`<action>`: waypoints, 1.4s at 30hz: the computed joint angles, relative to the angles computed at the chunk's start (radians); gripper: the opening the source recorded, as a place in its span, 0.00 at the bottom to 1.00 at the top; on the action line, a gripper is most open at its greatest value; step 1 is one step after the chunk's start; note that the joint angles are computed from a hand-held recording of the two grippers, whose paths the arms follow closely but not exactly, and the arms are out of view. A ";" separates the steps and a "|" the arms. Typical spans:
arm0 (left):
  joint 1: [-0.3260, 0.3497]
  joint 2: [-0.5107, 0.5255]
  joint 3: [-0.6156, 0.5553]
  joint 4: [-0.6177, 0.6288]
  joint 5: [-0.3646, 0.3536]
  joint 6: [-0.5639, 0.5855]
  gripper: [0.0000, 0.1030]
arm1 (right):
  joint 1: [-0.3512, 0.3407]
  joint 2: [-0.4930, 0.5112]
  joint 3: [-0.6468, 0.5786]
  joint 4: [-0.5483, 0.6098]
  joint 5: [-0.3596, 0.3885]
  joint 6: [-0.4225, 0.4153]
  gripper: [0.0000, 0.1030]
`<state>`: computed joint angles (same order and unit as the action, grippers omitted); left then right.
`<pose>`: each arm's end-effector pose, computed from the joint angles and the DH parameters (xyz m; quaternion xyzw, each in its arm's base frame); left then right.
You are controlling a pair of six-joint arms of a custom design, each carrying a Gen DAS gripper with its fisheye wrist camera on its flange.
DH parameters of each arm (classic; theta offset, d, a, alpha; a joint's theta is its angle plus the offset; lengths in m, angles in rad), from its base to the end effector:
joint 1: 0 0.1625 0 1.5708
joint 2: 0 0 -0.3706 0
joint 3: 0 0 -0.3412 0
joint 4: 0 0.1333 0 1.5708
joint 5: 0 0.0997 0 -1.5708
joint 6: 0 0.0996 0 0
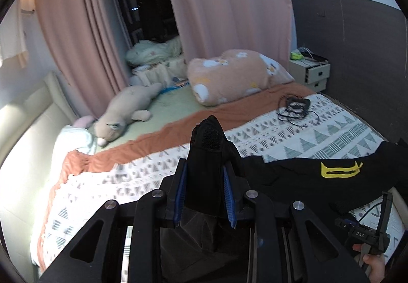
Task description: Fold large clothes
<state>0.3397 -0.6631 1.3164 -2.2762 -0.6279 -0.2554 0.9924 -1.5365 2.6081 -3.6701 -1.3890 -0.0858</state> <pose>-0.5563 -0.4235 0.1300 0.4070 0.7923 -0.3243 0.3186 -0.0436 -0.3435 0.2680 -0.1682 -0.8520 0.4885 0.0849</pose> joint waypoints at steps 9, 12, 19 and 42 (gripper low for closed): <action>0.073 0.167 -0.066 -0.060 -0.262 -0.027 0.36 | -0.184 -0.179 0.047 0.122 0.173 0.030 0.65; 0.091 0.197 -0.048 -0.104 -0.343 -0.042 0.88 | -0.247 -0.232 0.065 0.161 0.230 0.028 0.65; 0.102 0.171 0.099 -0.258 -0.409 -0.100 1.00 | -0.307 -0.312 0.090 0.208 0.279 0.021 0.65; 0.081 -0.244 0.818 -0.564 -0.246 -0.424 1.00 | -0.616 -0.481 0.123 0.172 0.427 0.008 0.65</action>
